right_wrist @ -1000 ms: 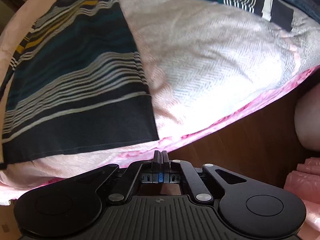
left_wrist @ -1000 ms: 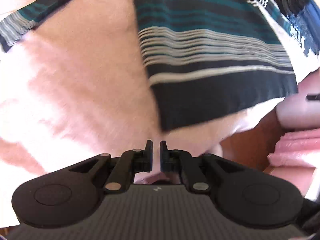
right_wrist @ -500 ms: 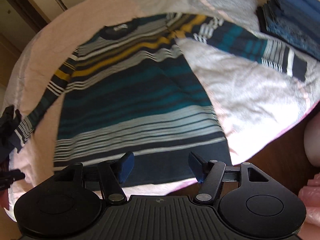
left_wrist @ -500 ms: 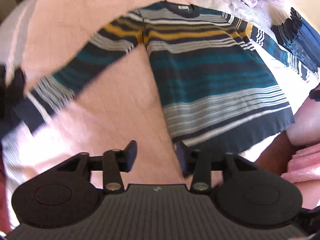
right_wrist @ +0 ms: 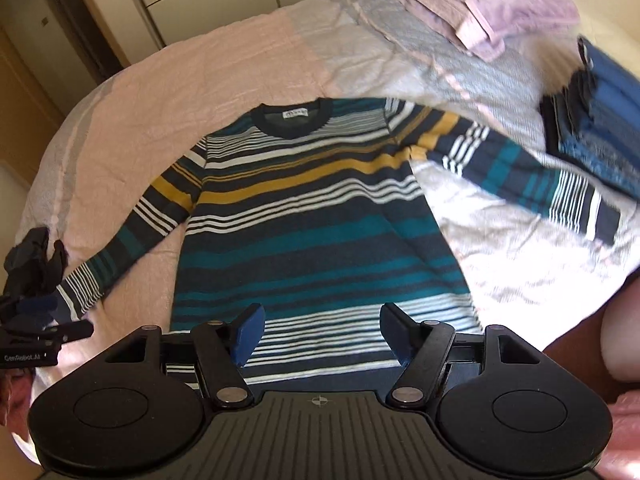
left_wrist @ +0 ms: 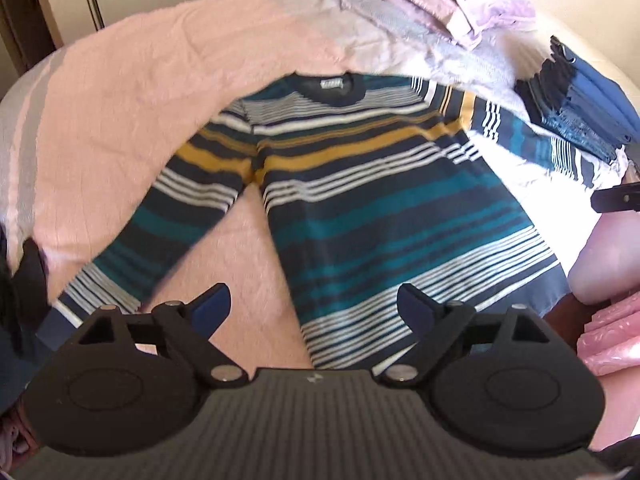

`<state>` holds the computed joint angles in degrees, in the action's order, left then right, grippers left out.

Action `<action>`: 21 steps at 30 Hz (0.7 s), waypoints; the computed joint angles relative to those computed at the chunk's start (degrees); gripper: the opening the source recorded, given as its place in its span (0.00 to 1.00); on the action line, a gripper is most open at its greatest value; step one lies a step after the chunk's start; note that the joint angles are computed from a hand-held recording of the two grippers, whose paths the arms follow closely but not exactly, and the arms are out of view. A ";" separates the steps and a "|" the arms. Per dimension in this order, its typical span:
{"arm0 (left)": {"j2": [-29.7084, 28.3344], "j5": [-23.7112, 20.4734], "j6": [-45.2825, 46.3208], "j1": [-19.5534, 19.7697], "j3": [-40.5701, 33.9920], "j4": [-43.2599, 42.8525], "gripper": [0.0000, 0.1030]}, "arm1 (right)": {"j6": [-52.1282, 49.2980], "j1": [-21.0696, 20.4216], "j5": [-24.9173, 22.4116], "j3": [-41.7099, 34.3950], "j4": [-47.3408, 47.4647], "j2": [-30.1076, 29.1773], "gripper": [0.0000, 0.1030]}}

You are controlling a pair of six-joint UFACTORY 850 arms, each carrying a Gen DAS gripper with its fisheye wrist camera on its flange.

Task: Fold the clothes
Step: 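Release the hem with both tools and lift them away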

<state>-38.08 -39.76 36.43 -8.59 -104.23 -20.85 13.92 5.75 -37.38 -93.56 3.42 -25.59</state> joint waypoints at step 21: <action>1.91 3.59 -3.19 -3.10 -2.56 3.87 0.86 | -6.40 0.51 -5.15 -9.43 -1.90 -4.14 0.66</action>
<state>-36.17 -36.17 33.24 -11.70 -106.78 -16.98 7.52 6.27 -42.53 -102.99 1.52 -29.73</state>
